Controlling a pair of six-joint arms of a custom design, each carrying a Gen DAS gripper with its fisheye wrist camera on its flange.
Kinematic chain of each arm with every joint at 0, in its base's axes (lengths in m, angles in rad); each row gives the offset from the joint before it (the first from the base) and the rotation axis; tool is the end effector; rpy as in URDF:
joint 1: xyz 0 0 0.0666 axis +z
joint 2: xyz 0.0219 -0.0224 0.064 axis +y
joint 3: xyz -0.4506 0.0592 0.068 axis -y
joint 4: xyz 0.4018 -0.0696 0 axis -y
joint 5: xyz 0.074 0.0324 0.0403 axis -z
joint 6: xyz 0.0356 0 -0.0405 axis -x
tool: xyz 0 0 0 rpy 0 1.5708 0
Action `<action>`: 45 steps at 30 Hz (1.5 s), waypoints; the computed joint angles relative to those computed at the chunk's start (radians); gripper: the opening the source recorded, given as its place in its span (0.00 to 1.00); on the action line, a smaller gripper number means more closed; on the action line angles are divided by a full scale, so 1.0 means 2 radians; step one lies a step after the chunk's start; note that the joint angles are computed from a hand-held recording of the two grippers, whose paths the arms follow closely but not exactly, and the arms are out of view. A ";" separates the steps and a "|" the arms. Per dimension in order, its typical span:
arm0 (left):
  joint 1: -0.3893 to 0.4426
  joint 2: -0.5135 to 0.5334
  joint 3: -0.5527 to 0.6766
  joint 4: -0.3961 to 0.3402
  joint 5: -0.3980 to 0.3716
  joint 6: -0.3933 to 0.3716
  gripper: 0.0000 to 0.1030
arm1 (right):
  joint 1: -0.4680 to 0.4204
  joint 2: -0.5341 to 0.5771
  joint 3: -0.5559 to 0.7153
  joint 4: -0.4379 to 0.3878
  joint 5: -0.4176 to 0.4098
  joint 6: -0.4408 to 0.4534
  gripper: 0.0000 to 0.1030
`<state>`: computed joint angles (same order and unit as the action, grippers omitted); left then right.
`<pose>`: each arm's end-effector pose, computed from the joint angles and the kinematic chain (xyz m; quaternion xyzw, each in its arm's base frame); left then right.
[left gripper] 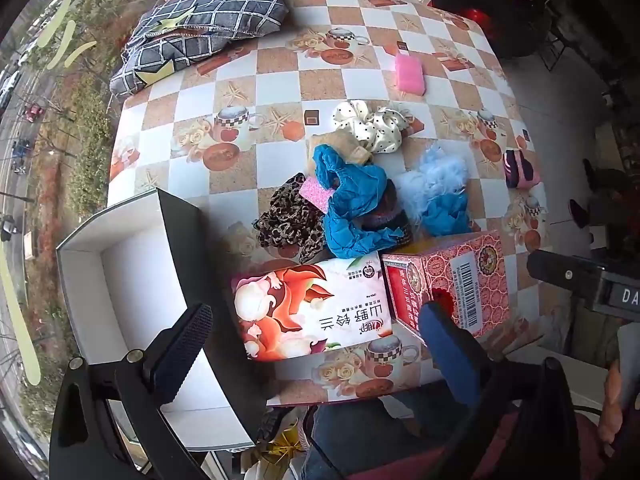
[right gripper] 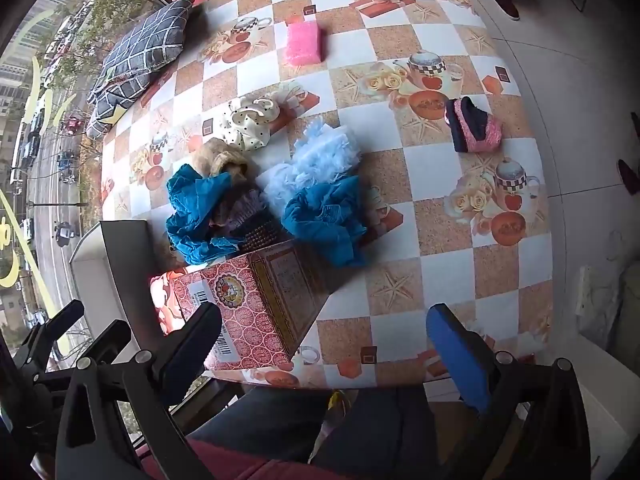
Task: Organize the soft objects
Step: 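Reach the left tool to the blue mesh cloth while the right tool reaches the pink-black sock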
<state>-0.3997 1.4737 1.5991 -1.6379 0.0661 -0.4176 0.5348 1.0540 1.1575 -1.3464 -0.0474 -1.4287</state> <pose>0.4141 -0.1779 0.5266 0.3979 0.9164 -0.0328 0.0294 0.2515 0.1505 0.4937 0.4228 0.8911 0.1487 0.0712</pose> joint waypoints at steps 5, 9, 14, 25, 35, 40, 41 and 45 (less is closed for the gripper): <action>0.000 0.009 0.007 -0.003 0.000 0.002 1.00 | -0.001 0.001 0.000 -0.001 -0.003 -0.007 1.00; 0.002 0.011 0.008 -0.003 0.002 -0.001 1.00 | -0.001 0.003 0.001 -0.005 -0.003 -0.012 1.00; 0.003 0.018 0.011 -0.001 0.006 -0.001 1.00 | -0.002 0.004 0.001 -0.008 -0.005 -0.017 1.00; 0.009 0.039 0.017 0.005 0.010 -0.005 1.00 | -0.006 -0.008 -0.017 0.000 -0.016 -0.050 1.00; -0.003 0.067 0.021 0.005 0.017 -0.009 1.00 | -0.020 -0.037 -0.047 0.015 -0.017 -0.094 1.00; -0.012 0.078 0.018 0.016 0.008 -0.007 1.00 | -0.034 -0.052 -0.063 0.021 -0.011 -0.103 1.00; -0.014 0.081 0.017 0.019 0.005 -0.007 1.00 | -0.038 -0.056 -0.068 0.022 -0.010 -0.106 1.00; -0.020 0.090 0.016 0.025 0.003 -0.005 1.00 | -0.060 -0.069 -0.085 0.017 -0.007 -0.103 1.00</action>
